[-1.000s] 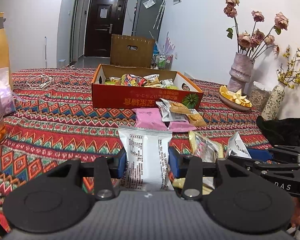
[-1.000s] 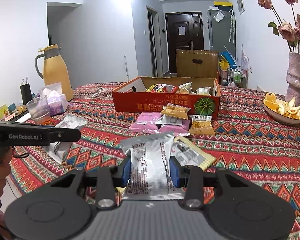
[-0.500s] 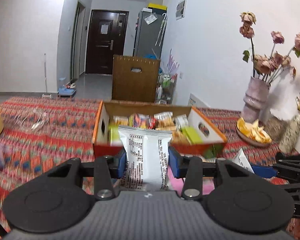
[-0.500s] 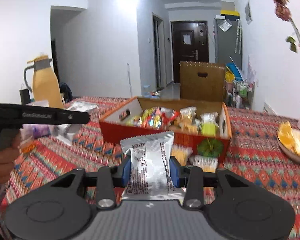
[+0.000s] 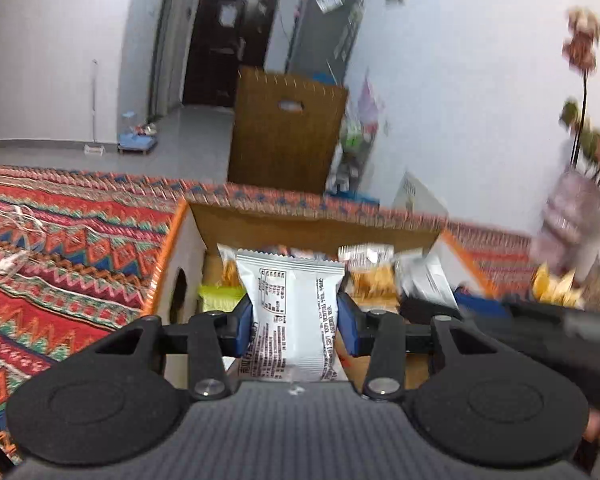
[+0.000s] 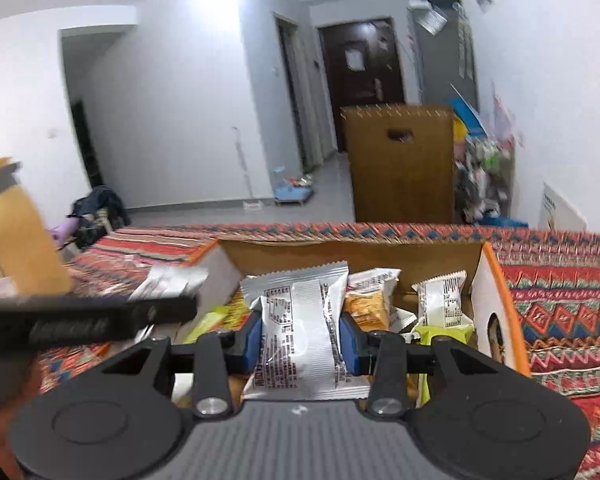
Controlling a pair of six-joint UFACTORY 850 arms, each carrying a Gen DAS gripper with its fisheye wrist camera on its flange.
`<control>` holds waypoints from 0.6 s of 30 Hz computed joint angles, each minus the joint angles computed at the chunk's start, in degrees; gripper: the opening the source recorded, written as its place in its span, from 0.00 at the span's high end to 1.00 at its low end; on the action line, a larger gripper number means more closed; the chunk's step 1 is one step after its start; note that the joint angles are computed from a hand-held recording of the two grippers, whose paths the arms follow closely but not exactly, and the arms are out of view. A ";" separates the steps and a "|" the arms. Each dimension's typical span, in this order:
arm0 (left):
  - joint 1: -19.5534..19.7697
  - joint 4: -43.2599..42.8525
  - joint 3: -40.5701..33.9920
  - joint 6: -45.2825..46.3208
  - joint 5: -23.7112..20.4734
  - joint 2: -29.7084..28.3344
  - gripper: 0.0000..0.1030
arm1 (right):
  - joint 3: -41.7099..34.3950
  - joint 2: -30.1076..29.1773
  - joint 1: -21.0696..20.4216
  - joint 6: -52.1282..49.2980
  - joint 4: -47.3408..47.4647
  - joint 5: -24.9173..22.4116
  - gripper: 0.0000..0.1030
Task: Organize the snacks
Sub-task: 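Carry both white packets into the box and open both tools to release, then withdraw both tools from the box back toward the snack pile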
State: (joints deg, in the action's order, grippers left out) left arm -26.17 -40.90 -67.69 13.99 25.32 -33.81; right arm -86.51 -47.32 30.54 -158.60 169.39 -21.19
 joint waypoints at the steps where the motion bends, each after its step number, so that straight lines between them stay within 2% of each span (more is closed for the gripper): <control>1: 0.18 -0.22 -0.76 0.79 -0.61 -0.98 0.58 | -2.35 -1.66 -0.06 0.99 -0.42 1.57 0.62; 5: 0.50 -2.39 -1.82 2.35 -1.53 -3.30 0.58 | -7.49 -5.92 0.02 2.12 -0.77 4.99 0.62; 7: 0.74 -1.76 -1.95 1.26 -1.90 -3.82 0.58 | -8.13 -6.65 0.20 0.32 0.47 5.46 0.62; 9: 1.14 0.08 -2.27 -1.48 -2.60 -4.23 0.57 | -9.05 -7.54 0.14 3.02 -1.54 5.63 0.59; 10: 1.20 0.91 -2.23 -2.67 -2.39 -4.32 0.53 | -9.25 -7.94 -0.02 5.40 -3.12 5.05 0.54; 13: 1.04 2.60 -1.44 -4.30 -0.91 -4.01 0.43 | -9.51 -8.35 -0.72 13.31 -9.89 4.31 0.51; 18: 0.32 1.37 -0.12 -2.73 2.51 -2.89 0.42 | -6.50 -6.32 -0.72 6.82 -3.65 0.74 0.50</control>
